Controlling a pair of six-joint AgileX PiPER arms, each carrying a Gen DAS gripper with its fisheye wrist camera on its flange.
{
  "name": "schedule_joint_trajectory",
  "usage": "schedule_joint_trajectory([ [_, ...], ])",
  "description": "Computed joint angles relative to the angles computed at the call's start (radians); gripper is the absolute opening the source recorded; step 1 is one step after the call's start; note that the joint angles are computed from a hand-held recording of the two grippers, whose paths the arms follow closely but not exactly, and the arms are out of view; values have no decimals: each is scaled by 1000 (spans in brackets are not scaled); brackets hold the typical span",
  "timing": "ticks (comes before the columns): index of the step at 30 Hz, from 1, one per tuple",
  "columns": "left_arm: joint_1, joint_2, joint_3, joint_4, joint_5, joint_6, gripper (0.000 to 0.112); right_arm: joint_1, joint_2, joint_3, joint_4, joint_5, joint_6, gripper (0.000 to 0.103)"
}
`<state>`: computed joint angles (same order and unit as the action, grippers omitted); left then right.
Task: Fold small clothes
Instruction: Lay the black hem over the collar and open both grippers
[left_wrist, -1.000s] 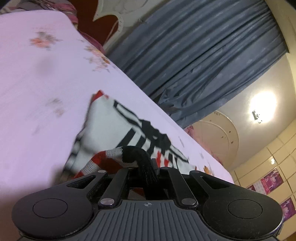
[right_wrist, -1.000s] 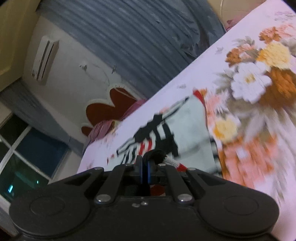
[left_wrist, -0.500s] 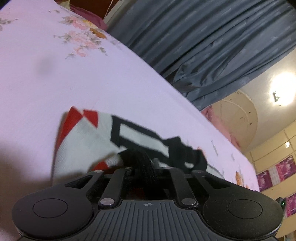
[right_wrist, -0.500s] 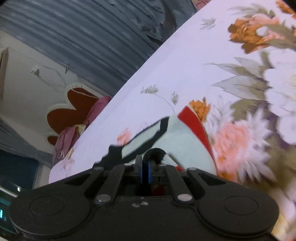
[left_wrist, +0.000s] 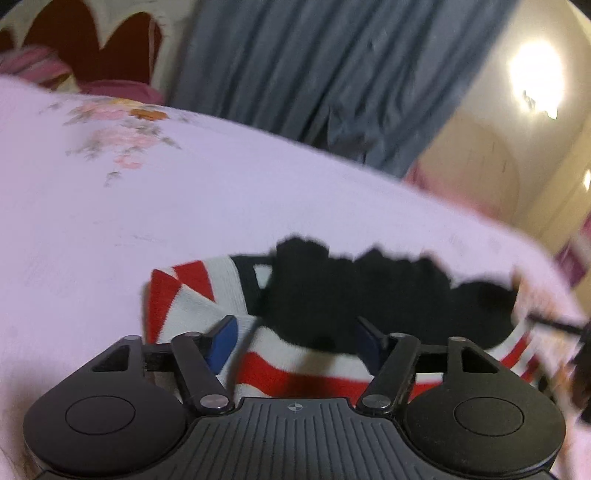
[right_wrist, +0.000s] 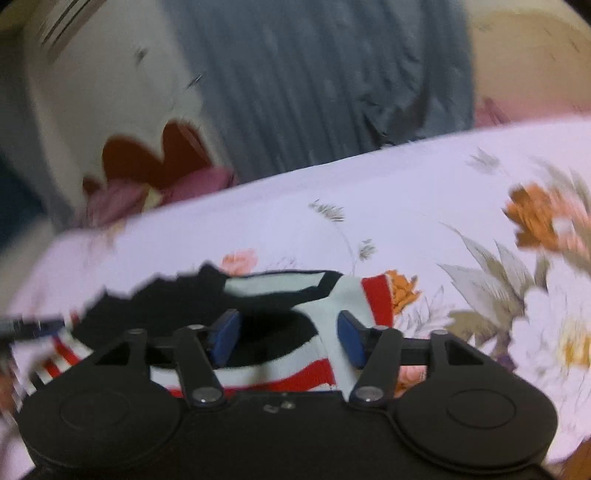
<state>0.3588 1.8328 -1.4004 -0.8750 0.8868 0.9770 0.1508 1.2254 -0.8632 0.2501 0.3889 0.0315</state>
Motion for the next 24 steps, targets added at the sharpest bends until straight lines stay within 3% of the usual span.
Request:
schedule_joint_trajectory([
  [2, -49, -30, 24, 81, -74, -21, 60, 44, 56, -55, -157, 28, 122, 57],
  [4, -96, -63, 60, 149, -162, -29, 43, 101, 89, -86, -341, 51, 275, 50],
  [5, -113, -85, 89, 174, -208, -20, 39, 134, 120, -122, -441, 99, 342, 36],
  [6, -117, -96, 105, 168, -226, -4, 26, 172, 149, -152, -541, 152, 412, 24],
  [7, -121, -109, 122, 163, -248, 9, 5, 206, 170, -166, -627, 176, 482, 24],
  [8, -114, -134, 148, 123, -264, 51, 4, 230, 173, -163, -673, 172, 520, 11],
  [9, -106, -170, 195, 59, -305, 102, 4, 238, 170, -161, -686, 171, 529, 5],
  [12, -45, -257, 297, -142, -352, 235, 4, 268, 139, -146, -837, 170, 685, 5],
  [14, -43, -245, 305, -104, -388, 194, 4, 251, 123, -132, -891, 166, 735, 4],
  [16, -56, -189, 279, -5, -390, 75, 4, 207, 168, -142, -810, 173, 678, 4],
  [18, -71, -199, 290, 12, -421, 68, 4, 193, 180, -120, -810, 148, 693, 5],
  [20, -58, -209, 289, 14, -400, 69, 4, 195, 182, -138, -791, 169, 700, 7],
  [21, -46, -211, 285, 11, -381, 69, 11, 197, 178, -146, -780, 183, 703, 11],
  [22, -40, -219, 279, 32, -374, 28, 31, 210, 168, -155, -810, 205, 745, 21],
  [23, -39, -238, 287, 38, -391, -4, 43, 235, 141, -146, -880, 217, 822, 48],
  [24, -56, -268, 310, 4, -438, 5, 61, 273, 106, -123, -980, 209, 920, 66],
])
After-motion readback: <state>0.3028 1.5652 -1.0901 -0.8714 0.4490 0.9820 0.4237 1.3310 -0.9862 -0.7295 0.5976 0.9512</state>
